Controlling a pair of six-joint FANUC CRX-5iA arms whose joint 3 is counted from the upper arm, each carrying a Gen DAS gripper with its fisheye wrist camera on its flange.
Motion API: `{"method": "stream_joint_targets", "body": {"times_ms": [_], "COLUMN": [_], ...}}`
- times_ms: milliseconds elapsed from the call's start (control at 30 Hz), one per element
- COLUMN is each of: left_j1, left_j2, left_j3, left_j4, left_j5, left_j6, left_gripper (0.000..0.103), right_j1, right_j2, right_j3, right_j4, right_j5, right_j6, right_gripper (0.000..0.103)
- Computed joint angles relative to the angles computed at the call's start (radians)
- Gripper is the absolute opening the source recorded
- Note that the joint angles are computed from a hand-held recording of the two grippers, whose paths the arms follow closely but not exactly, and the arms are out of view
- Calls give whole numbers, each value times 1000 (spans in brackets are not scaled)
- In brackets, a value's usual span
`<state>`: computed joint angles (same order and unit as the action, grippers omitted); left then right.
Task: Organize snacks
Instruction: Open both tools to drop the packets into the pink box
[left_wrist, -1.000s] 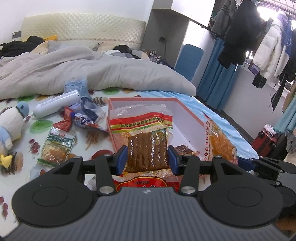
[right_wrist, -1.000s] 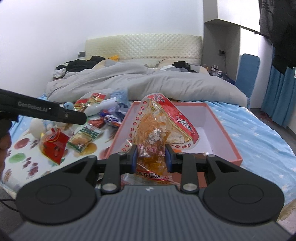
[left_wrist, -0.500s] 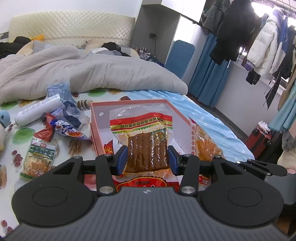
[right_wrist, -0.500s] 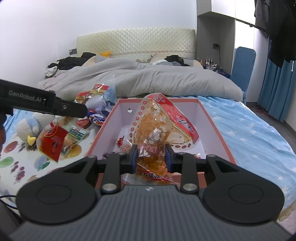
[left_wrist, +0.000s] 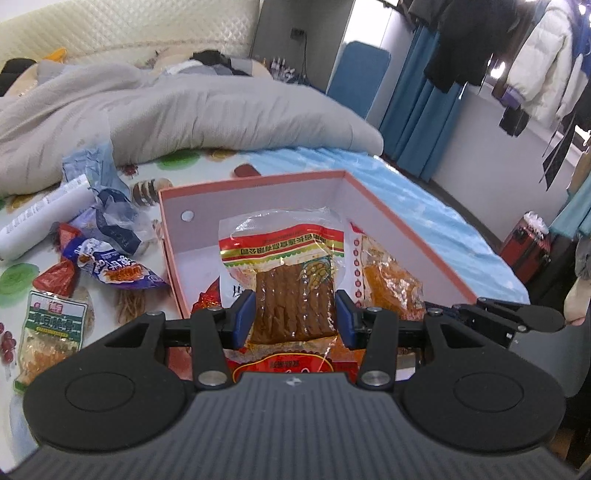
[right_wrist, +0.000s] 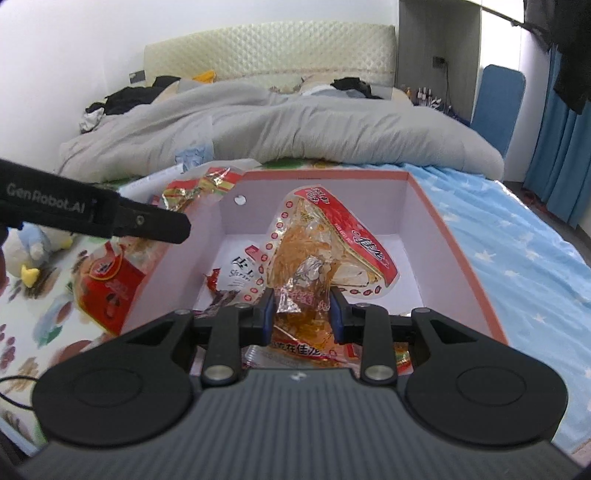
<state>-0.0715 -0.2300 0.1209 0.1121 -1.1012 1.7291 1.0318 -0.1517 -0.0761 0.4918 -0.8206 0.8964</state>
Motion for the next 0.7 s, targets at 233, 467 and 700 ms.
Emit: {"method": "stream_joint_targets", "body": {"times_ms": [233,467,700], "left_j1": [22,22,-6], "left_j2": [29,33,-11], "left_j3": [-24,0,15], "left_j4": [26,-10,-41], "left_j5": [20,-1,-20], "left_j6": [-9,17,38], "left_gripper": [52,67,67], "right_j1": [-33,-51,-11], "right_j2": [47,55,-7], "right_j3": [46,74,19], "right_j4": [-75,-108,-40], "right_j5": [-1,-19,-13], "right_j6": [48,54,-16], "right_gripper": [37,58,64]}}
